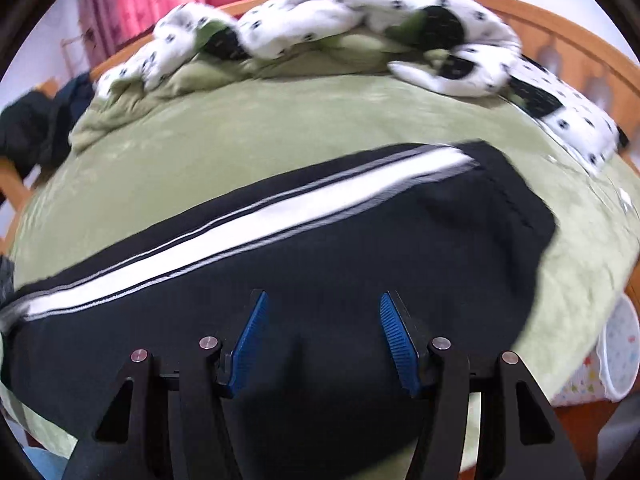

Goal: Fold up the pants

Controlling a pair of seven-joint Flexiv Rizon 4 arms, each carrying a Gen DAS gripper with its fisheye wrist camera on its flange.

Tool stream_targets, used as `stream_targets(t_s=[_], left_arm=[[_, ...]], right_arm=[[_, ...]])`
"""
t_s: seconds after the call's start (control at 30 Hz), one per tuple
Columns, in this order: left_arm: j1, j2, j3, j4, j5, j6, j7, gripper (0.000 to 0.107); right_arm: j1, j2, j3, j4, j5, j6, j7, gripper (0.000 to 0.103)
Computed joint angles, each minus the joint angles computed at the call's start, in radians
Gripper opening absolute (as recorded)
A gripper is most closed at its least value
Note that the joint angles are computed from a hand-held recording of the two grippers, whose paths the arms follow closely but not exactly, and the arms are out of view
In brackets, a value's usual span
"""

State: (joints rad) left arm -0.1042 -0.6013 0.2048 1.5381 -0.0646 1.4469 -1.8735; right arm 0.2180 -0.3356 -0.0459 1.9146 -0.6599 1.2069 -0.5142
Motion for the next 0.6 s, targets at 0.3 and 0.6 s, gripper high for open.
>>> stream_targets(t_s=[0.3, 0.6], left_arm=[[0.092, -0.032, -0.110, -0.027, -0.047, -0.028, 0.099, 0.057], [0.147, -0.042, -0.214, 0.009, -0.170, -0.104, 0.259, 0.058]], right_arm=[[0.051, -0.184, 0.036, -0.221, 0.095, -0.037, -0.177, 0.057], [0.048, -0.350, 0.104, -0.450, 0.179, -0.003, -0.536, 0.057]])
